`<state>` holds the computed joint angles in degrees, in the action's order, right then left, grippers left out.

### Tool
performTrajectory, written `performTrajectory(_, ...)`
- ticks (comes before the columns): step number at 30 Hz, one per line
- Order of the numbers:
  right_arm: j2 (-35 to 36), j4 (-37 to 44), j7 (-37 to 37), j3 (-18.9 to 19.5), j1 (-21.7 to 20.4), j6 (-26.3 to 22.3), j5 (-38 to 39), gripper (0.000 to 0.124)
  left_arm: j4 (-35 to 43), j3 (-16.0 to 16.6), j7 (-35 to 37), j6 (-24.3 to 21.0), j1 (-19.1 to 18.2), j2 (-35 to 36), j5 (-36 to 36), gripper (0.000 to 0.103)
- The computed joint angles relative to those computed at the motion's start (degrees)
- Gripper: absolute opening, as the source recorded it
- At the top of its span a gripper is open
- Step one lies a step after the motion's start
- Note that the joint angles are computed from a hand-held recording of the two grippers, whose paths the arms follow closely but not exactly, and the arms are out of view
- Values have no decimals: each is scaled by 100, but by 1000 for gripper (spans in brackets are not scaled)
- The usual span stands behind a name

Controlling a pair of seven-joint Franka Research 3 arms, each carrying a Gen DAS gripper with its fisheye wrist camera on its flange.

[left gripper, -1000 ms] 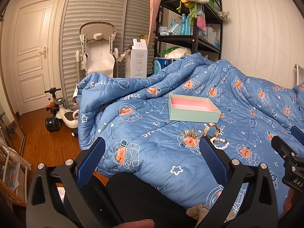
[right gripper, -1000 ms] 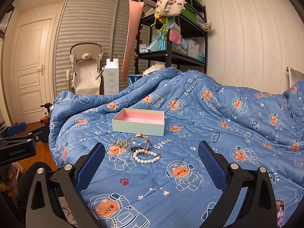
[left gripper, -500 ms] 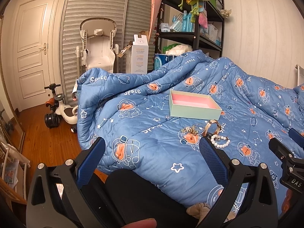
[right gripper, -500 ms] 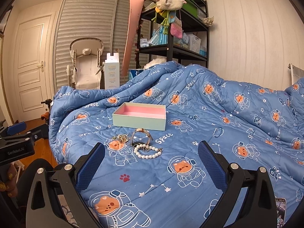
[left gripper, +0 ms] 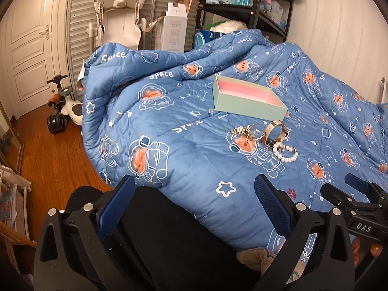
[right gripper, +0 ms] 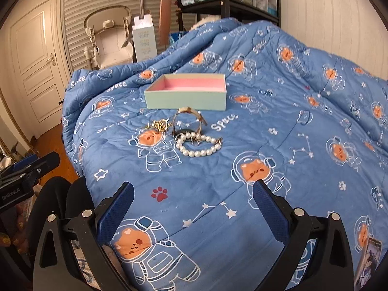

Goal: Organize jewelry
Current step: 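Move both tools down toward the jewelry pile beside the box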

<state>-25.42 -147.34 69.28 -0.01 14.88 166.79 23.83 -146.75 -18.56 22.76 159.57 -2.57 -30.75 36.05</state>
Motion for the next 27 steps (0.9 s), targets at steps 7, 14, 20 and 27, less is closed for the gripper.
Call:
performTrajectory(7, 805, 795, -449, -413, 43, -428, 467, 92, 346, 425, 1010, 574, -223, 802, -321, 96)
performTrajectory(14, 1535, 1738, -845, -314, -247, -1304, 700, 67, 1203, 812, 2356, 664, -560, 1767, -1042, 72)
performTrajectory(20, 1826, 2115, -1518, -168, -318, -1530, 958, 54, 1828, 1034, 4051, 796, -928, 2517, -2292, 60)
performTrajectory(27, 2254, 2500, -925, -49, -553, -1872, 547, 33, 2179, 857, 5446, 725, -937, 3031, -3539, 39)
